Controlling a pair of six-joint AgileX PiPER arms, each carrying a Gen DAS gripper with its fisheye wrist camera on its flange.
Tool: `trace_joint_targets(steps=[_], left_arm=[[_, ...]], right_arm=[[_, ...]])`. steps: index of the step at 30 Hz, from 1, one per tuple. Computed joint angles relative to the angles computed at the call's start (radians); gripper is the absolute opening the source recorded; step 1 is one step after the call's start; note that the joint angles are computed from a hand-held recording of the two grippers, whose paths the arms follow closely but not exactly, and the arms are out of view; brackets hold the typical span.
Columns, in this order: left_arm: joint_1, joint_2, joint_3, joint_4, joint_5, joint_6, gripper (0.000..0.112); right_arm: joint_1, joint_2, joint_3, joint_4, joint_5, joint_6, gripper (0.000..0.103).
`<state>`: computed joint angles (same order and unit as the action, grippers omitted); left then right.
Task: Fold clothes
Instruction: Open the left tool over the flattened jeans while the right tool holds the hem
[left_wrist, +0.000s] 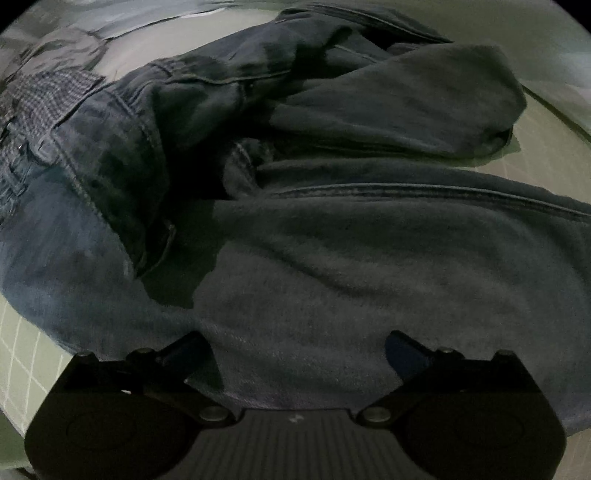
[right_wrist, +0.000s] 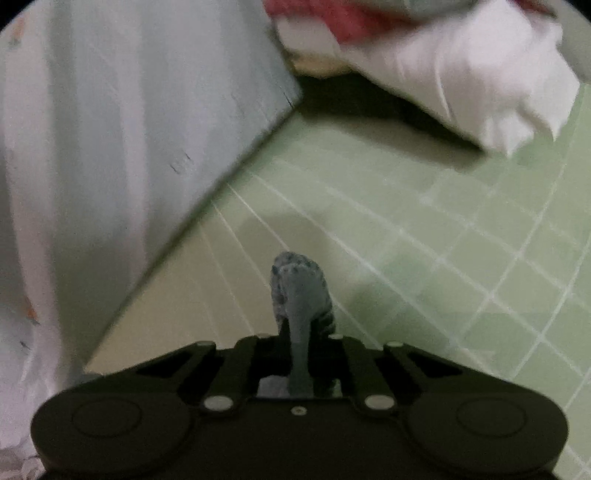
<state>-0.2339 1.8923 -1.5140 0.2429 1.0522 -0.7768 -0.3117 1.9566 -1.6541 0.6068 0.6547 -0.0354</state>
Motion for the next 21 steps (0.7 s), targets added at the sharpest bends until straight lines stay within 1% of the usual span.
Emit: trace_joint_targets(steps=[2, 4, 5, 6, 7, 8, 9, 10, 11, 12, 13, 14, 16, 17, 20, 21], left_arm=[[0.002, -0.002, 0.005, -0.003, -0.007, 0.018, 0.103], [0.001, -0.002, 0.008, -0.006, -0.012, 0.03, 0.103], [0.0, -0.006, 0.015, -0.005, -0.018, 0.033, 0.103], [-0.003, -0.011, 0.025, -0.001, -0.026, 0.03, 0.103], [-0.006, -0.016, 0.035, 0.004, -0.035, 0.028, 0.103], [-0.009, -0.021, 0.044, 0.01, -0.043, 0.022, 0.103], [-0.015, -0.025, 0.054, 0.019, -0.053, 0.01, 0.103], [-0.02, -0.03, 0.065, 0.028, -0.062, -0.002, 0.103], [-0.025, -0.035, 0.076, 0.038, -0.072, -0.015, 0.103], [-0.031, -0.04, 0.086, 0.047, -0.08, -0.028, 0.103], [-0.036, -0.045, 0.096, 0.055, -0.087, -0.04, 0.103], [-0.041, -0.05, 0.105, 0.063, -0.093, -0.051, 0.103], [-0.046, -0.056, 0.114, 0.072, -0.096, -0.068, 0.103], [-0.049, -0.057, 0.114, 0.076, -0.093, -0.077, 0.103], [-0.065, -0.055, 0.104, 0.082, -0.075, -0.107, 0.103], [-0.07, -0.054, 0.1, 0.084, -0.069, -0.116, 0.103]], right_arm=[[-0.007, -0.092, 0.084, 0.078, -0.099, -0.085, 0.005], [-0.004, -0.218, 0.192, 0.111, -0.24, -0.151, 0.005], [-0.012, -0.267, 0.228, 0.131, -0.273, -0.196, 0.005], [-0.018, -0.293, 0.254, 0.11, -0.281, -0.205, 0.005], [-0.021, -0.32, 0.273, 0.05, -0.288, -0.175, 0.005], [-0.016, -0.341, 0.293, -0.05, -0.301, -0.106, 0.005], [-0.02, -0.337, 0.316, -0.15, -0.295, -0.042, 0.006], [-0.032, -0.319, 0.331, -0.25, -0.253, 0.023, 0.007], [-0.042, -0.294, 0.329, -0.35, -0.185, 0.116, 0.007], [-0.049, -0.27, 0.325, -0.436, -0.12, 0.204, 0.011], [-0.058, -0.262, 0.341, -0.481, -0.086, 0.27, 0.016], [-0.076, -0.258, 0.356, -0.487, -0.052, 0.297, 0.019], [-0.107, -0.268, 0.388, -0.469, -0.045, 0.293, 0.035], [-0.121, -0.273, 0.401, -0.46, -0.045, 0.286, 0.038], [-0.134, -0.284, 0.391, -0.424, -0.081, 0.191, 0.048], [-0.13, -0.267, 0.366, -0.402, -0.079, 0.14, 0.057]])
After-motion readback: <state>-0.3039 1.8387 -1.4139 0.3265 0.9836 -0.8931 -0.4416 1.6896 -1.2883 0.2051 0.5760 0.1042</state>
